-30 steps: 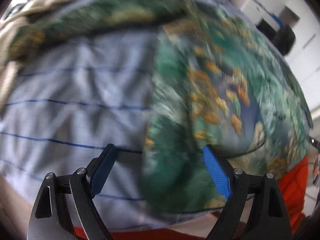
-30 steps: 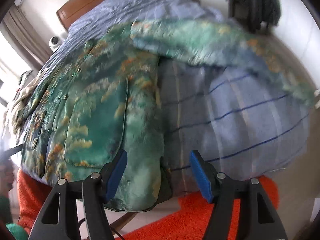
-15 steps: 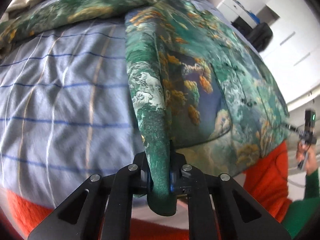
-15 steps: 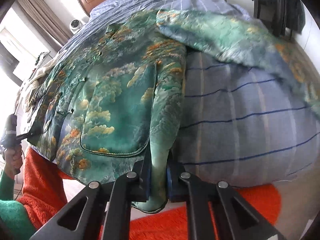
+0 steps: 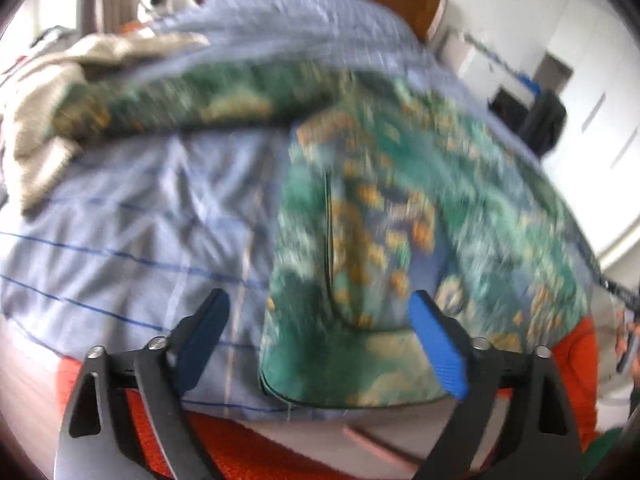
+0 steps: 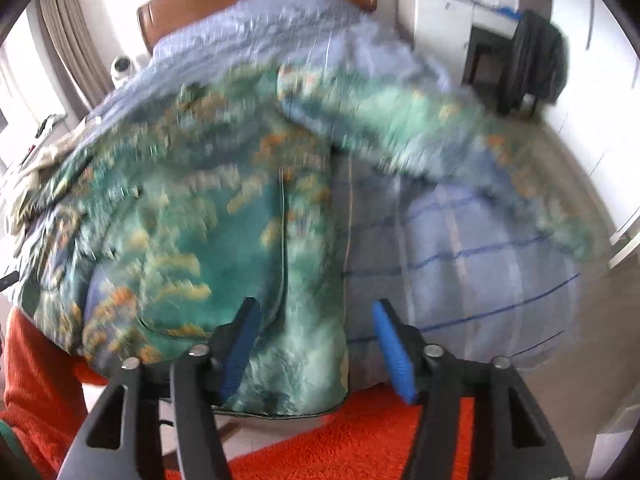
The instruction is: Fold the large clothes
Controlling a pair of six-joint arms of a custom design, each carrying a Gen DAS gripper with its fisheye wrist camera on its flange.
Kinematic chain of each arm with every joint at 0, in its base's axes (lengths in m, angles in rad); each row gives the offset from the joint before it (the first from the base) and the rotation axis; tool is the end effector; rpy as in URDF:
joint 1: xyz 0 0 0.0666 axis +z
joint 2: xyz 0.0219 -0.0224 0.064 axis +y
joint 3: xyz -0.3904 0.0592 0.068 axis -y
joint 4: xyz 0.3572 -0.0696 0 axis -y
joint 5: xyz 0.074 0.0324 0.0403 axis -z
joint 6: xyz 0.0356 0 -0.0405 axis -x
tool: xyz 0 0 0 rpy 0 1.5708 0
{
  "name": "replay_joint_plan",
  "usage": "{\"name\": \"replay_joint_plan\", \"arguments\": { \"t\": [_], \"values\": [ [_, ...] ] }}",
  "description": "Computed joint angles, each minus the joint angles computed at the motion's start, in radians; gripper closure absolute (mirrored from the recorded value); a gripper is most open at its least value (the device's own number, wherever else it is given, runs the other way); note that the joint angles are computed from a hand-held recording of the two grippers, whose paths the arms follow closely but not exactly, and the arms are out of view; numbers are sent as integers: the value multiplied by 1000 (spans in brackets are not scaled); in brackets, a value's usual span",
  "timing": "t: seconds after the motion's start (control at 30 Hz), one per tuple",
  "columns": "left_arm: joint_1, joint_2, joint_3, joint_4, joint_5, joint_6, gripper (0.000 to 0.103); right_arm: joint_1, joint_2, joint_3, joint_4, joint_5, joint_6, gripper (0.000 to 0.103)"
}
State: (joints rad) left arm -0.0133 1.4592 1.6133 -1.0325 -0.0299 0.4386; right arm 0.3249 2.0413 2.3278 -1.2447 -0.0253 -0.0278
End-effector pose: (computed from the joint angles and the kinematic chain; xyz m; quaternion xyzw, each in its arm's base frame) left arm 0.4687 -0.0056 0.4965 -0.2035 0.9183 -0.0623 0.3338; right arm 0.6300 0.2127 0.4589 -0.1449 0.9423 0.0648 0.2947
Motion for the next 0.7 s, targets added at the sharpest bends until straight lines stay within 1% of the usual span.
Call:
{"name": "replay_joint_plan", "arguments": {
  "t": [0.07,0.1,0.13,0.17,0.2,0.23,0.3,0.33,0.37,0.4,0.43,0.47,0.5,0.6,0.67,0.7],
  "values": [
    [-2,-27,5,31,-61,23,2,8,-22,0,42,19,-6,37],
    [-10,-38,6,58,-114,35,1,12,-34,-3,67,26,-13,37],
    [-18,-45,5,76,-151,41,1,19,-36,13,73,39,-24,35],
    [-28,-43,18,81,-204,47,1,23,-37,25,74,50,-27,35],
    [-33,-37,35,74,-232,43,1,34,-37,33,77,68,-28,35],
    [-40,-21,65,56,-255,32,1,47,-37,42,79,90,-19,35],
    [-51,23,139,-19,-276,4,1,68,-47,29,104,108,15,35],
    [-61,52,182,-67,-302,-14,1,81,-38,50,90,135,33,35],
    [-71,64,201,-89,-335,-19,1,90,-36,59,86,156,43,35],
    [-81,72,212,-105,-377,-20,0,95,-42,51,101,161,47,35],
    [-92,82,223,-118,-421,-22,0,99,-64,14,141,164,51,35],
    [-97,79,222,-126,-443,-27,0,104,-85,-20,193,176,56,35],
    [-103,87,233,-139,-459,-27,0,109,-97,-41,228,194,65,35],
    [-117,121,271,-165,-466,-4,0,120,-98,-40,269,252,112,34],
    [-127,136,294,-182,-460,13,0,126,-93,-32,285,272,139,29],
    [-131,144,306,-185,-444,16,0,128,-90,-29,291,278,147,22]
  ]
}}
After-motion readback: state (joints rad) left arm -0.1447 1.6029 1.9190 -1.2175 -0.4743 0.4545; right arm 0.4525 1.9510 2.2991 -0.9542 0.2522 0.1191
